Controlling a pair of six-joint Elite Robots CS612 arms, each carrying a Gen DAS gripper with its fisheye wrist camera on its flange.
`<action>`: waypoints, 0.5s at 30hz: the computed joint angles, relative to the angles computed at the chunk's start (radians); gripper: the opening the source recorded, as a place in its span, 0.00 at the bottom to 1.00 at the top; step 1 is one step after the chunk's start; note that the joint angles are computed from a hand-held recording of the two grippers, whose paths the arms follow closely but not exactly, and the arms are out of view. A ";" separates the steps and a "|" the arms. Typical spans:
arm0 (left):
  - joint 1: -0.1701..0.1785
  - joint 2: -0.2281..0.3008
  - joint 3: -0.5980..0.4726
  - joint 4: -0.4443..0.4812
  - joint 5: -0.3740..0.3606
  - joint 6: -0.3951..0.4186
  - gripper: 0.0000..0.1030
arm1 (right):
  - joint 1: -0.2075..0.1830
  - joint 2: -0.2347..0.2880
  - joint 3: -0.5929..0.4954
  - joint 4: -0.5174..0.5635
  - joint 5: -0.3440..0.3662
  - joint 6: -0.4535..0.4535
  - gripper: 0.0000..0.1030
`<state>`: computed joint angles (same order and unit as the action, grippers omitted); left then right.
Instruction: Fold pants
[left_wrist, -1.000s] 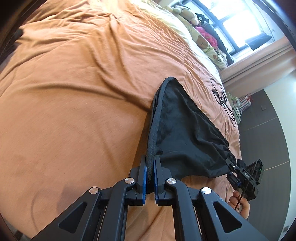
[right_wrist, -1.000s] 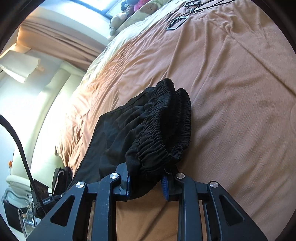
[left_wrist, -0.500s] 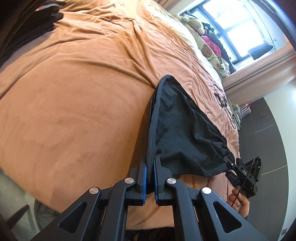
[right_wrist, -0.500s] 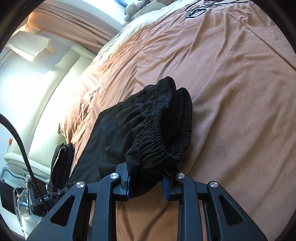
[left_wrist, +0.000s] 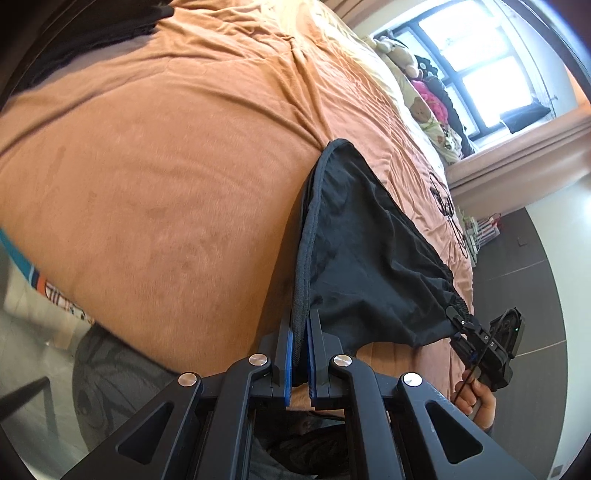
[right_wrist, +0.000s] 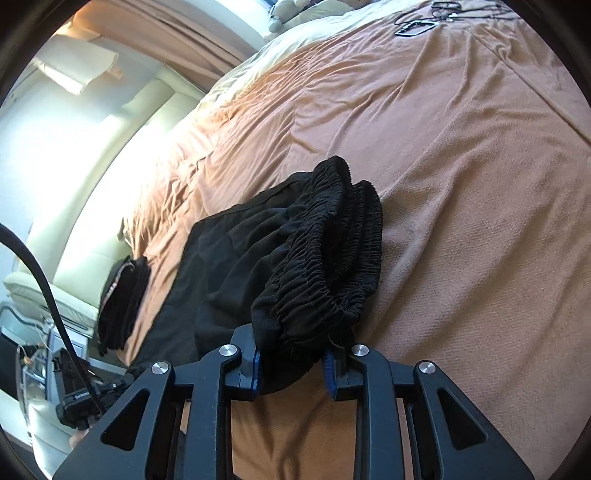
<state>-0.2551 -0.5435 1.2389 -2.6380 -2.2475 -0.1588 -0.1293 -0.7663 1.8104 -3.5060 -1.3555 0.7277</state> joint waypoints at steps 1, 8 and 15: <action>0.000 0.001 0.002 0.001 -0.005 -0.006 0.06 | 0.002 -0.002 0.001 0.006 -0.007 -0.005 0.21; -0.006 0.007 0.001 0.065 -0.016 0.036 0.08 | 0.001 -0.014 -0.006 0.066 -0.037 -0.025 0.21; -0.004 0.026 -0.018 0.015 -0.017 0.004 0.62 | -0.003 -0.024 -0.008 0.107 -0.057 -0.028 0.29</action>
<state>-0.2587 -0.5174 1.2213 -2.6232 -2.2645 -0.1547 -0.1326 -0.7907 1.8020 -3.3988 -1.4121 0.6996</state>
